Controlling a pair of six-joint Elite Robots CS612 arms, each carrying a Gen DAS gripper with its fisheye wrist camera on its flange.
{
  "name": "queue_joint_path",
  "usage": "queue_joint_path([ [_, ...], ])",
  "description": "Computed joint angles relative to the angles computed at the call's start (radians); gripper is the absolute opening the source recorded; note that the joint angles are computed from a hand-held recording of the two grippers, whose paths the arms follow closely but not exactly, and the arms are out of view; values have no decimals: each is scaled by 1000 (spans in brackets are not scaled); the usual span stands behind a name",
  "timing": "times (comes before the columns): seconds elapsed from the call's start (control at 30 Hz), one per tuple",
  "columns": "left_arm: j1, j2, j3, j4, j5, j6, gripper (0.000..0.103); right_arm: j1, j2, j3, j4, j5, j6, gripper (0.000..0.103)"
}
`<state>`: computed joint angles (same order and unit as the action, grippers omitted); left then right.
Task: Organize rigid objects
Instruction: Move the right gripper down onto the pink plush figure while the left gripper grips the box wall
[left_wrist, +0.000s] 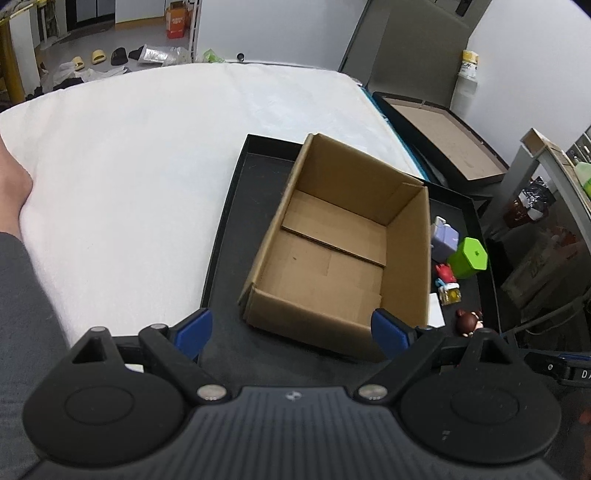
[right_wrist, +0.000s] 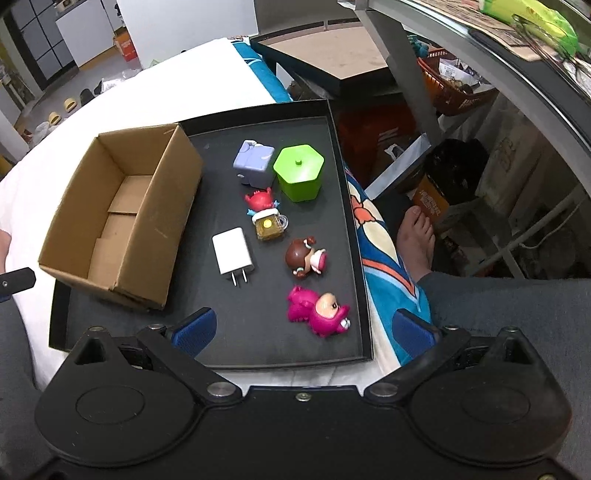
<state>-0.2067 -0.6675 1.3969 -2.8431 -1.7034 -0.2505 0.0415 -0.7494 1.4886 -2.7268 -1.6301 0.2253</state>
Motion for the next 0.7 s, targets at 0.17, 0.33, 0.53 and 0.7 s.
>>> queue_joint_path([
  [0.17, 13, 38, -51, 12, -28, -1, 91, 3, 27, -44, 43, -10, 8, 92],
  [0.33, 21, 74, -103, 21, -46, -10, 87, 3, 56, -88, 109, -19, 21, 81],
  [0.53, 29, 104, -158, 61, -66, 21, 75, 5, 96, -150, 212, -48, 30, 70],
  [0.7, 36, 128, -196, 93, -92, 29, 64, 9, 131, -203, 296, -90, 0, 70],
])
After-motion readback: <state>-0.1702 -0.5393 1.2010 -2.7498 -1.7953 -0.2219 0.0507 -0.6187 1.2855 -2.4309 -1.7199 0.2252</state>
